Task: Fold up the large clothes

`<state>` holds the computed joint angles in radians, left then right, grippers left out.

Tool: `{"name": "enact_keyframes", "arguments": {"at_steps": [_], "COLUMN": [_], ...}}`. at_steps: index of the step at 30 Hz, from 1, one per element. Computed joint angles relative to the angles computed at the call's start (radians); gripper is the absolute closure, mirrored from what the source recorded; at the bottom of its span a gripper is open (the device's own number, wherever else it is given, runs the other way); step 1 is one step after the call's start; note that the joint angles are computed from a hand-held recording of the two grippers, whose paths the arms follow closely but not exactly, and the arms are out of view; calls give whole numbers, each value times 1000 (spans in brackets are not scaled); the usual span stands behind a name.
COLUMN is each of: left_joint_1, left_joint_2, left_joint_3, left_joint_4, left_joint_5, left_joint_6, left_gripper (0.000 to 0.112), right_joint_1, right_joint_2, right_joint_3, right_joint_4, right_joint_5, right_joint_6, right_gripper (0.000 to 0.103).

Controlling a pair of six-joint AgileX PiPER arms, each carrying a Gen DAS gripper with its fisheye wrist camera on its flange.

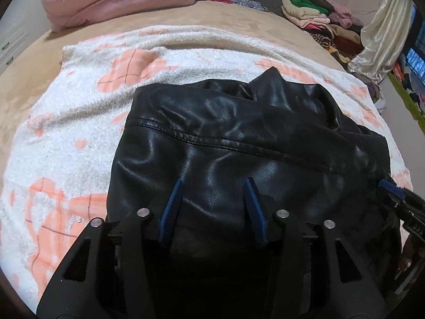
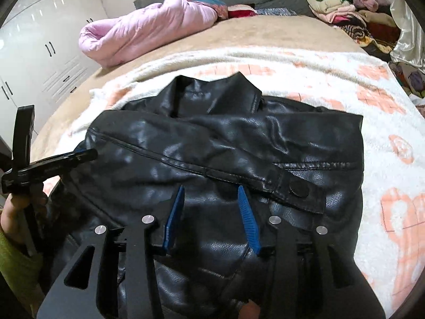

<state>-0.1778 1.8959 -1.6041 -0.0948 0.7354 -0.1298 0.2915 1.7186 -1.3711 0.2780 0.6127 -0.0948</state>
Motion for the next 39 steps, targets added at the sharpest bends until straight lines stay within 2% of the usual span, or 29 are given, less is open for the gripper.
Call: {"name": "enact_keyframes", "arguments": {"at_steps": [3, 5, 9, 16, 21, 24, 31, 39], "left_joint_1": [-11, -17, -55, -94, -139, -137, -134, -140], "left_joint_2": [-41, -71, -131, -151, -134, -134, -133, -137], "left_joint_3": [33, 62, 125, 155, 179, 196, 213, 210], "left_joint_4": [-15, -42, 3, -7, 70, 66, 57, 60], "left_joint_5": [-15, -35, -73, -60, -46, -63, -80, -75], "left_joint_6": [0, 19, -12, 16, -40, -39, -28, -32], "left_gripper": [59, 59, 59, 59, 59, 59, 59, 59], "right_joint_1": [11, 16, 27, 38, 56, 76, 105, 104], "right_joint_2": [-25, -48, -92, -145, -142, -124, -48, -72], "right_joint_3": [14, 31, 66, 108, 110, 93, 68, 122], "right_joint_4": [-3, 12, 23, 24, 34, 33, -93, -64], "right_joint_5": [-11, -18, -29, -41, -25, 24, 100, 61], "right_joint_6": [-6, -25, -43, -61, -77, -99, 20, 0], "right_gripper": [60, 60, 60, 60, 60, 59, 59, 57]}}
